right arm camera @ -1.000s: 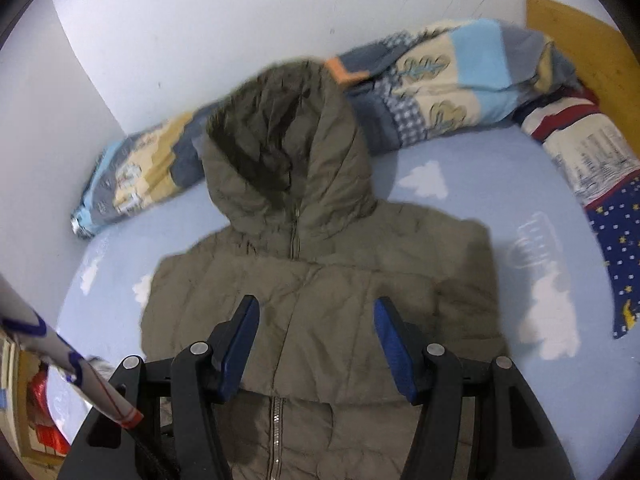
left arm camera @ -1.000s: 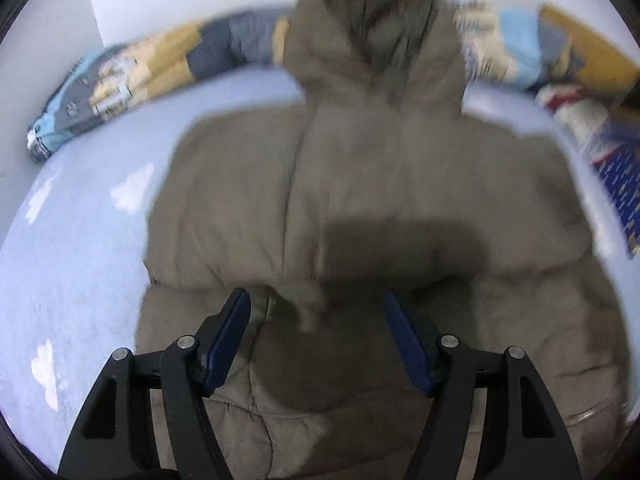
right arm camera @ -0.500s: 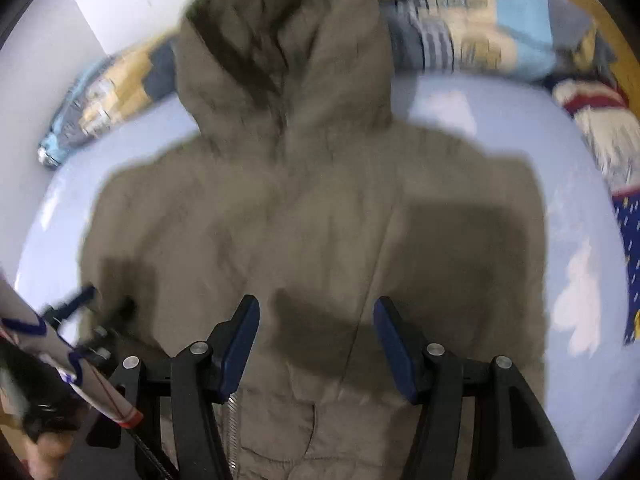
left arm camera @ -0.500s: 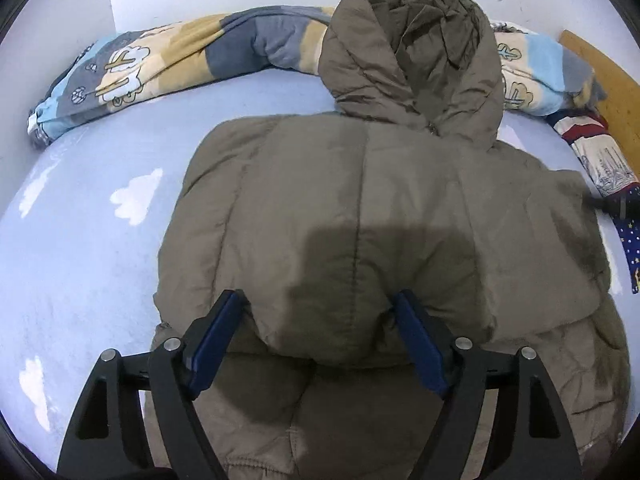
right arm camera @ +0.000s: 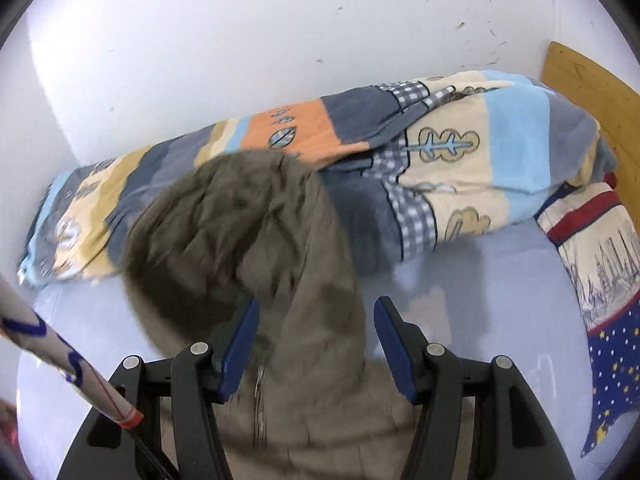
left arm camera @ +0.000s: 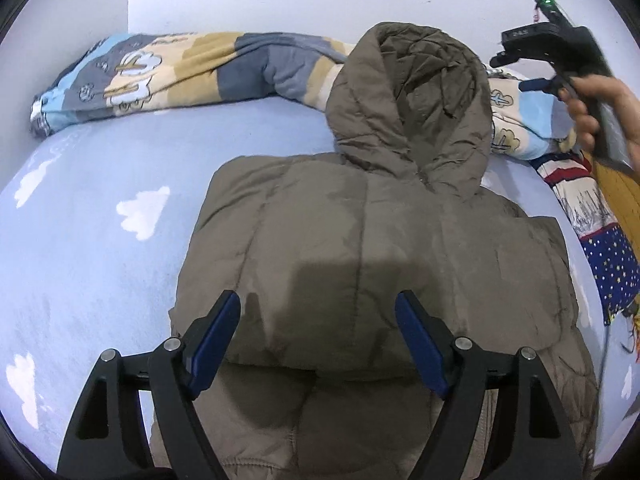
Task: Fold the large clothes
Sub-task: 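Grasp the jacket hood with the right gripper, then fold the held hood down onto the jacket back with the right gripper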
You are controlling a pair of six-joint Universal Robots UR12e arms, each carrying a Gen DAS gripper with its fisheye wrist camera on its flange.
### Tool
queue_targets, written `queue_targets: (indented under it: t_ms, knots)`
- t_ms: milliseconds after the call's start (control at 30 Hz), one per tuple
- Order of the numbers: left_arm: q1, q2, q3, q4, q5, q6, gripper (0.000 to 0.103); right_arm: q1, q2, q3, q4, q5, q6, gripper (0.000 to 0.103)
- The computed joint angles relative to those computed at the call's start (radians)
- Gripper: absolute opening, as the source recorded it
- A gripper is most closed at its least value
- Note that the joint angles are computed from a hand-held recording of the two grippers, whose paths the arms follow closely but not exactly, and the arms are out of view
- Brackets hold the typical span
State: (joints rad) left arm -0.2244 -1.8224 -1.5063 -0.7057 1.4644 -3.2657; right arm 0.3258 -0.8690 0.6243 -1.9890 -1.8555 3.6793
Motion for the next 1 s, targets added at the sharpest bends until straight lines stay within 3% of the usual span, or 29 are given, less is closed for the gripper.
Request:
queue_targets:
  t_ms: [133, 200, 300, 333, 367, 400, 433, 667, 1000]
  knots:
    - [0.009, -0.003, 0.001, -0.012, -0.019, -0.018, 0.079, -0.014, 0.099, -0.161, 0.062, -0.032, -0.021, 0.064]
    - [0.007, -0.004, 0.0, -0.009, -0.004, -0.017, 0.079, -0.013, 0.184, -0.312, 0.157, -0.085, -0.043, 0.064]
    - [0.004, -0.007, 0.002, -0.012, -0.002, -0.01, 0.079, -0.019, 0.245, -0.407, 0.192, -0.109, -0.038, 0.063]
    - [0.003, -0.008, 0.002, -0.013, 0.0, -0.006, 0.079, -0.022, 0.25, -0.406, 0.19, -0.112, -0.032, 0.056]
    - [0.001, -0.01, 0.002, -0.018, 0.003, 0.0, 0.079, -0.025, 0.239, -0.377, 0.168, -0.092, -0.037, 0.03]
    - [-0.001, -0.011, 0.004, -0.023, 0.006, 0.006, 0.079, -0.028, 0.245, -0.387, 0.188, -0.07, -0.045, 0.014]
    - [-0.002, -0.012, 0.005, -0.027, 0.011, 0.008, 0.079, -0.024, 0.243, -0.377, 0.194, -0.089, -0.051, 0.014]
    - [-0.006, -0.004, 0.003, -0.017, 0.016, 0.014, 0.079, -0.002, 0.045, -0.001, -0.114, -0.122, -0.094, 0.008]
    - [-0.005, 0.022, 0.0, 0.028, 0.016, 0.004, 0.079, 0.061, -0.227, 0.407, -0.396, -0.076, -0.131, 0.007]
